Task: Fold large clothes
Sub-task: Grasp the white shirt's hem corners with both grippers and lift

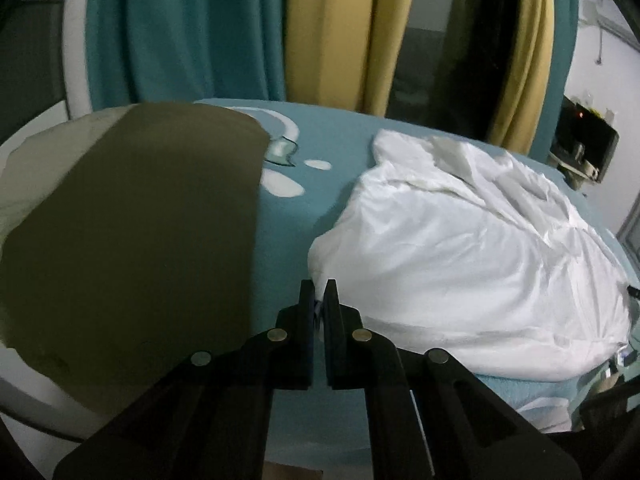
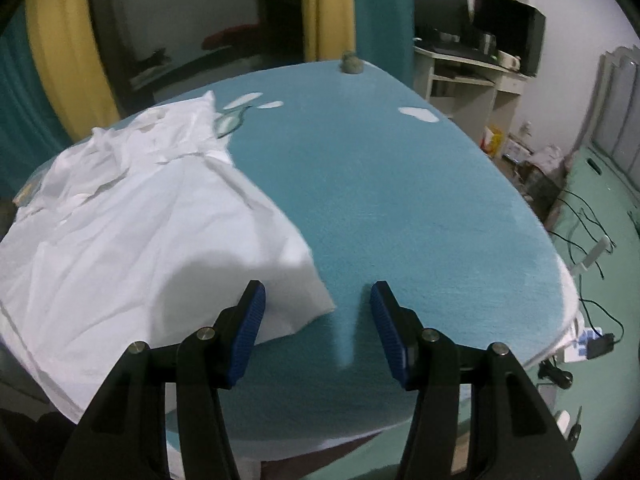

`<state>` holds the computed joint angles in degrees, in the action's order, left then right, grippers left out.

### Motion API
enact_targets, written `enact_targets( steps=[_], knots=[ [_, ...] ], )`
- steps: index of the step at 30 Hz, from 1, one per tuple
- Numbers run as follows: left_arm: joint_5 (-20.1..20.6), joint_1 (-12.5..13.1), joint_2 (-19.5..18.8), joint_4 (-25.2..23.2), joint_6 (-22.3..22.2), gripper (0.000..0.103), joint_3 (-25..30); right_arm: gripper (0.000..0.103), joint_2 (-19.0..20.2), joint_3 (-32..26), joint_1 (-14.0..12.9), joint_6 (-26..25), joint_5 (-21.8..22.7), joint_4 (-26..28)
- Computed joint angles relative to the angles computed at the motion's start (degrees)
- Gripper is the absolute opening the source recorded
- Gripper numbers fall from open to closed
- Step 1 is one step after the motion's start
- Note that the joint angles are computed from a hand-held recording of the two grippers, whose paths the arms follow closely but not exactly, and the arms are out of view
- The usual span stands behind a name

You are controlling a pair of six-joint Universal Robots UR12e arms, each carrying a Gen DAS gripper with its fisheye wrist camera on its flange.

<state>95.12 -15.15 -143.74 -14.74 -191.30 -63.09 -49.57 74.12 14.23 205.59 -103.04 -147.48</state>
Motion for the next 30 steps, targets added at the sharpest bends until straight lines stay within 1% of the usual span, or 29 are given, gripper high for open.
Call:
enact_targets(
  steps=[3, 4, 5, 6, 8, 9, 10, 13, 17, 19, 21, 25, 30],
  knots=[
    [-0.04, -0.01, 0.72, 0.94, -0.07, 0.004, -1.14, 0.052, 0.83, -0.86, 1.02, -3.81, -0.72, -0.75],
    [-0.13, -0.01, 0.89, 1.14, -0.09, 0.004, -1.45, 0.047, 1.0, -0.92, 1.28, -4.48, -0.96, -1.35],
    [-0.23, -0.03, 1.02, 1.33, -0.11, 0.004, -1.71, 0.039, 1.17, -0.99, 1.5, -4.91, -0.92, -1.94],
    [-0.68, 0.01, 1.14, 1.66, -0.29, 0.004, -2.1, 0.033, 1.23, -0.89, 1.58, -4.85, -0.31, -2.75],
    [-1.34, 0.23, 0.99, 1.57, -0.76, 0.004, -2.19, 0.013, 1.31, -0.91, 1.59, -4.9, 1.13, -3.5],
    [-1.73, 0.33, 0.64, 1.38, -1.44, 0.004, -1.83, 0.008, 1.33, -1.01, 1.53, -5.25, 1.79, -3.52],
    [-2.58, 0.52, 0.57, 1.61, -2.5, 0.004, -1.9, 0.005, 1.42, -1.31, 1.55, -5.47, 2.0, -3.18],
    [-4.84, 1.03, 0.64, 5.14, -4.23, 0.004, -2.44, 0.004, 1.46, -1.82, 1.73, -5.69, 1.66, -4.05],
    [-4.12, 0.83, 0.57, 8.92, -2.82, 0.004, -1.9, 0.004, 1.47, -3.06, 2.03, -6.57, -0.98, -6.92],
    [-2.32, 0.3, 0.12, 10.52, -0.76, 0.004, -0.64, 0.004, 1.66, -4.14, 2.17, -7.85, -2.37, -7.55],
    [-1.88, 0.03, -0.33, 11.94, 0.18, 0.004, 0.6, 0.004, 2.08, -5.58, 2.43, -9.68, -4.33, -7.92],
    [-2.02, -0.07, -1.72, 13.39, 0.65, 0.004, 3.73, 0.004, 3.39, -8.95, 2.6, -13.37, -6.88, -7.64],
    [-1.25, 0.11, -4.04, 13.2, 0.0, 0.004, 8.3, 0.004, 4.78, -11.88, 1.98, -14.64, -7.46, -6.92]
  ],
)
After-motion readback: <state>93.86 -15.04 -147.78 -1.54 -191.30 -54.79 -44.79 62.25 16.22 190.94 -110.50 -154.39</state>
